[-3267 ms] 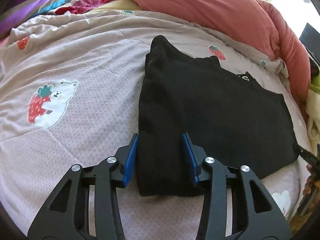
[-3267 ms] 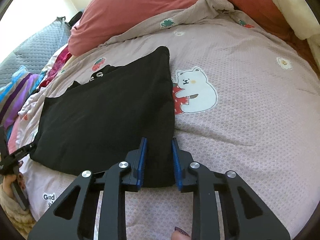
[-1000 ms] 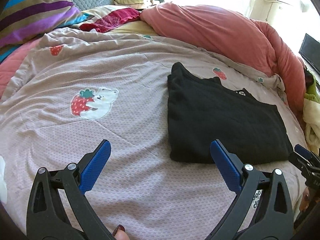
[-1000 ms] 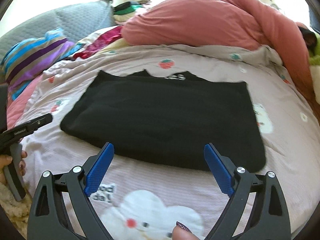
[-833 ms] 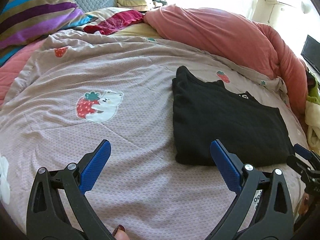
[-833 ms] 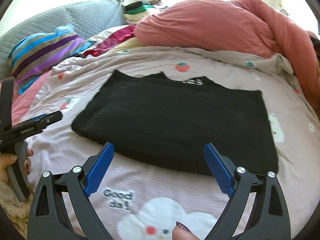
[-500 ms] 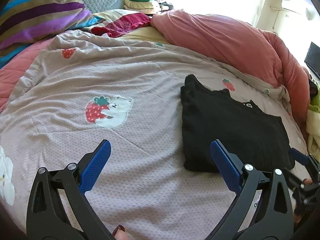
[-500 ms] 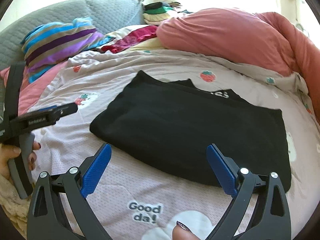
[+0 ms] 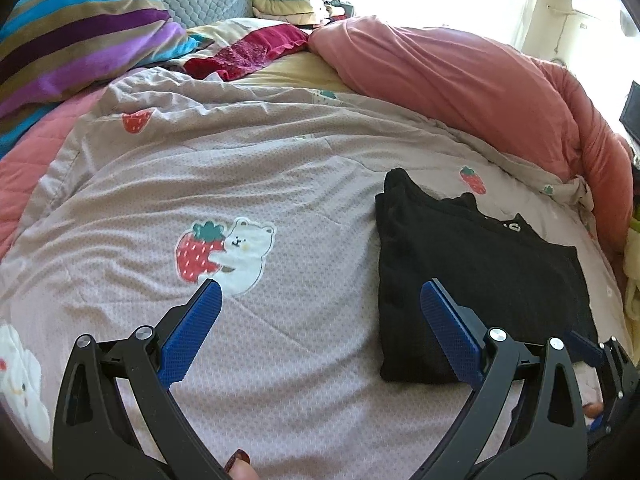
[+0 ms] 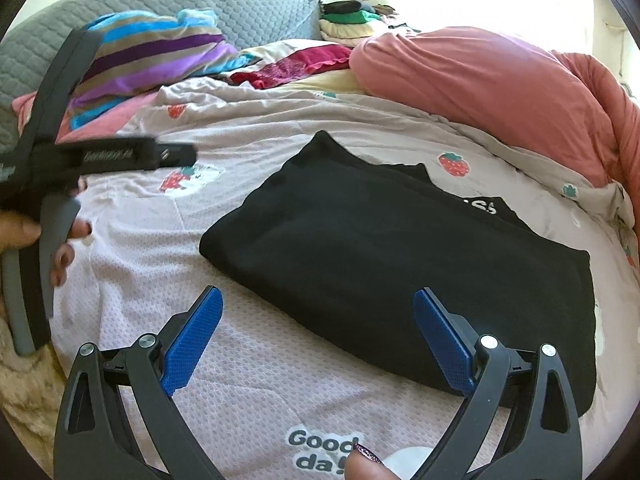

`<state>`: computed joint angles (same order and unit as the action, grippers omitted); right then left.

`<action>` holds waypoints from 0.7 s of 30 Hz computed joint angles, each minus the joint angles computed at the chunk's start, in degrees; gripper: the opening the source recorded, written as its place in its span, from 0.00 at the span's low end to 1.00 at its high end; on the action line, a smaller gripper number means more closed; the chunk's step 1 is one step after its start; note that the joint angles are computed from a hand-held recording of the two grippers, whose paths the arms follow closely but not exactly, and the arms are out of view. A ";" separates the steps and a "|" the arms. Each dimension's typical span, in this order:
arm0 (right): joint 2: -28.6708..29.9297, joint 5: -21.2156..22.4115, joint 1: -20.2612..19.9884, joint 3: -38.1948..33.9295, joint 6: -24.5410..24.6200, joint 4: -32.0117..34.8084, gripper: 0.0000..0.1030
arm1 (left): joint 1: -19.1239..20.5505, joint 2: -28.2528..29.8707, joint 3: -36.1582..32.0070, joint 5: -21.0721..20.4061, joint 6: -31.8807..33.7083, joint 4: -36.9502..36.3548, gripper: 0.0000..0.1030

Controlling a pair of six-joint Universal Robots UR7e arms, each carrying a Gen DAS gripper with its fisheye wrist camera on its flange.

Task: Fold small clothes
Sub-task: 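Move both open grippers to one side edge of the folded black sweatshirt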

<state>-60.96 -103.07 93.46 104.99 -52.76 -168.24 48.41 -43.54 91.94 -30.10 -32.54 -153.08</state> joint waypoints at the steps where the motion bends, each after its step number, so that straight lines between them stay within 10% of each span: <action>1: 0.28 -0.10 0.07 0.01 -0.30 -0.15 0.93 | 0.25 0.43 -0.98 0.00 0.25 1.10 0.91; 21: 8.45 -6.37 0.80 -0.88 -11.35 -10.19 0.93 | 4.16 7.44 -14.16 -0.47 3.02 11.67 0.91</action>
<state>-52.52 -109.44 94.26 104.11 -64.11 -178.43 52.57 -36.10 77.78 -30.57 -29.52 -141.42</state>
